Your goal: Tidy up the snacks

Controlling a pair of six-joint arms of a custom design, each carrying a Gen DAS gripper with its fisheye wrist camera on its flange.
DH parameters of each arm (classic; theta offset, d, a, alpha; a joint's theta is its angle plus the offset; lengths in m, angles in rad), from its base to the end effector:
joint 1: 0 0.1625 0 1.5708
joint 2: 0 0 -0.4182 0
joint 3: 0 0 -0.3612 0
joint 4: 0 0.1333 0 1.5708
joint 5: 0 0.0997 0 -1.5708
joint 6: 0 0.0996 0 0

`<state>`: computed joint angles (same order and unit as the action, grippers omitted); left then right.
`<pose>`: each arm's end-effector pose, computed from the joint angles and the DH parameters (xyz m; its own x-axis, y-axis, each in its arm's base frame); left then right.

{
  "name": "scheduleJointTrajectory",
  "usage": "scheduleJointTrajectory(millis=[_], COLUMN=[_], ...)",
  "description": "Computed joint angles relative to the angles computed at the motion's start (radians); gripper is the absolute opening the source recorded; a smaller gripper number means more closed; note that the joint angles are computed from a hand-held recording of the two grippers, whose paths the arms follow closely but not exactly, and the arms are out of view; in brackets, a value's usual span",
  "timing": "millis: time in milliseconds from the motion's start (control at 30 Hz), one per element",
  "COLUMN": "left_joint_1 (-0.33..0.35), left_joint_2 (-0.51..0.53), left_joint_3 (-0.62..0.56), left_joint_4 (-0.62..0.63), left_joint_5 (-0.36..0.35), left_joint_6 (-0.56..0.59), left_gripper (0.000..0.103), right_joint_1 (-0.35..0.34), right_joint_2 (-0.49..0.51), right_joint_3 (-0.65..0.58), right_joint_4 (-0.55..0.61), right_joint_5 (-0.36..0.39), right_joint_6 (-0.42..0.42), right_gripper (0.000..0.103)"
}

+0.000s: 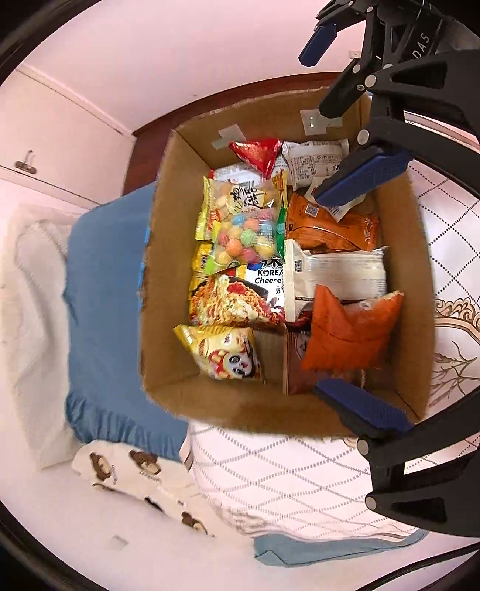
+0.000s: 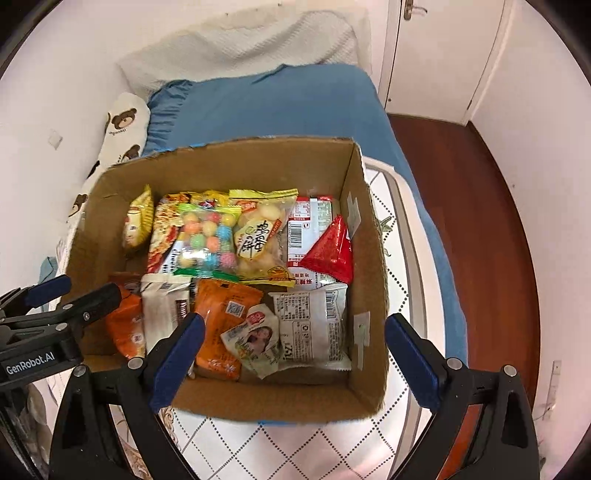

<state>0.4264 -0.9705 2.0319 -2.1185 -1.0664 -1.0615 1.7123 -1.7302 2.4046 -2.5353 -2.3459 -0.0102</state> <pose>-0.3405 -0.3539 0.0673 -0.7634 0.1220 -0.6343 0.2593 0.9573 -0.1279 0.1097 -0.3193 0.3102 -0.7340 0.0878 0.6734 -0.1426 0.9496 -0.2792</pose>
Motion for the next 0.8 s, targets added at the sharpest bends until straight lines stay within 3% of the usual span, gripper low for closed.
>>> scheduleJointTrajectory(millis=[233, 433, 600, 800], left_joint_1=[-0.144, -0.28, -0.389, -0.496], left_joint_2=[-0.093, -0.175, -0.229, -0.266], left_joint_3=[0.062, 0.107, 0.113, 0.101], left_joint_4=[0.082, 0.16, 0.24, 0.346], left_joint_5=[0.05, 0.063, 0.071, 0.067], left_joint_6=[-0.122, -0.24, -0.332, -0.438], left_gripper=[0.095, 0.095, 0.095, 0.095], right_joint_1=[0.136, 0.304, 0.476, 0.685], right_joint_2=[-0.145, -0.273, -0.352, -0.391], right_joint_3=[0.03, 0.031, -0.006, -0.08], right_joint_4=[0.098, 0.261, 0.474, 0.764], right_joint_5=[-0.022, -0.086, -0.143, -0.188], right_joint_6=[0.061, 0.174, 0.349, 0.623], right_gripper=[0.1, 0.1, 0.102, 0.102])
